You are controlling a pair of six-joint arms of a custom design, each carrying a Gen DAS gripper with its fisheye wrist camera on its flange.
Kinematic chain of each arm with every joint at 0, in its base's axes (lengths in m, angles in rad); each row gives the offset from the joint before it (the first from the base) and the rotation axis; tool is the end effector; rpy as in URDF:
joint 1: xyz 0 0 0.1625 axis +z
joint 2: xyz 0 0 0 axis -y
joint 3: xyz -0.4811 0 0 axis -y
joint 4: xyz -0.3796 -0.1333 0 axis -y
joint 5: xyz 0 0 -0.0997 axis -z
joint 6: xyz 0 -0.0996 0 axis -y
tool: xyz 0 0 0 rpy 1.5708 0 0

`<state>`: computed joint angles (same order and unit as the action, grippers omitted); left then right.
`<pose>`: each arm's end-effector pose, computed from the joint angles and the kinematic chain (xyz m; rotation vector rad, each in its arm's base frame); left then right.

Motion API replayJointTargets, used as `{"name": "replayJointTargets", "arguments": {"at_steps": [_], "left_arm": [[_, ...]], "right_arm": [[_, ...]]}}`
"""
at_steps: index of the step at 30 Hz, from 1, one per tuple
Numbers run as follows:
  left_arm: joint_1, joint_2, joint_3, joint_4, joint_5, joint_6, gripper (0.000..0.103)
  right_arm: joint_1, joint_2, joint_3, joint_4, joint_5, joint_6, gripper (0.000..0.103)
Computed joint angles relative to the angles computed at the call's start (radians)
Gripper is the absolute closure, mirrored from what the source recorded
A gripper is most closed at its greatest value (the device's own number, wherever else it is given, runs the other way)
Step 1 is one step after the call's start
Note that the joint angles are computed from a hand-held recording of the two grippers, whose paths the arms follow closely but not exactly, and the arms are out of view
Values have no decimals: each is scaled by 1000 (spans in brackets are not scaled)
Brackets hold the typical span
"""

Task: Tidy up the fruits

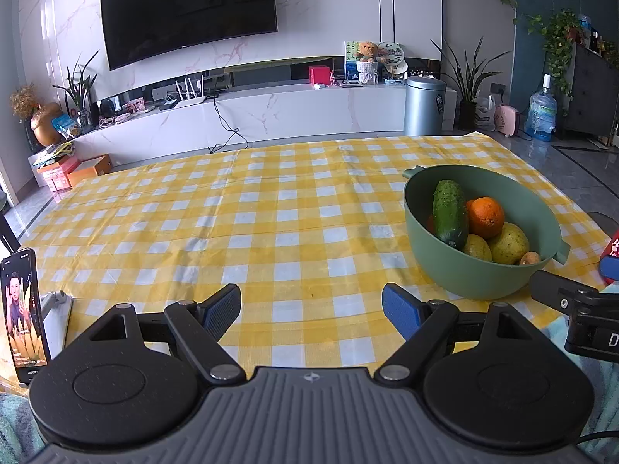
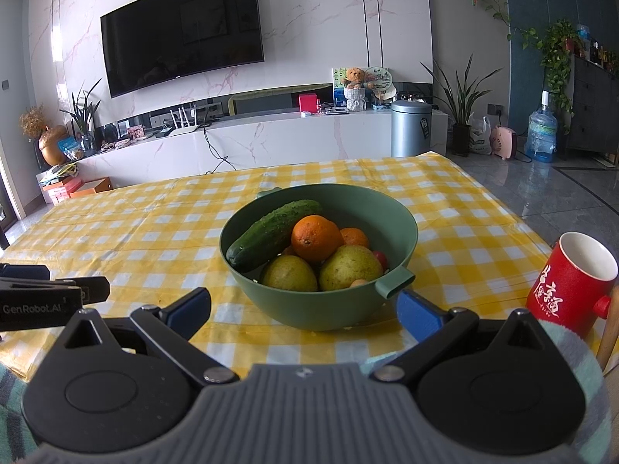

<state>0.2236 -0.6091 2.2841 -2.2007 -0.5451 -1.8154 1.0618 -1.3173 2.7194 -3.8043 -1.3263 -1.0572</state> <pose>-0.3030 -0.2930 -0.0519 0.1573 1.9739 -1.0720 -0.0199 -0.3587 0.2626 0.8179 -2.4014 1.0121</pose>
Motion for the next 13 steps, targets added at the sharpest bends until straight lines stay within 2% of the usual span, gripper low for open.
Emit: {"name": "replayJointTargets", "arguments": {"at_steps": [13], "left_arm": [[-3,3,3,-18,1,6,6]], "right_arm": [[-2,-2,-1,2,0,-3,4]]}}
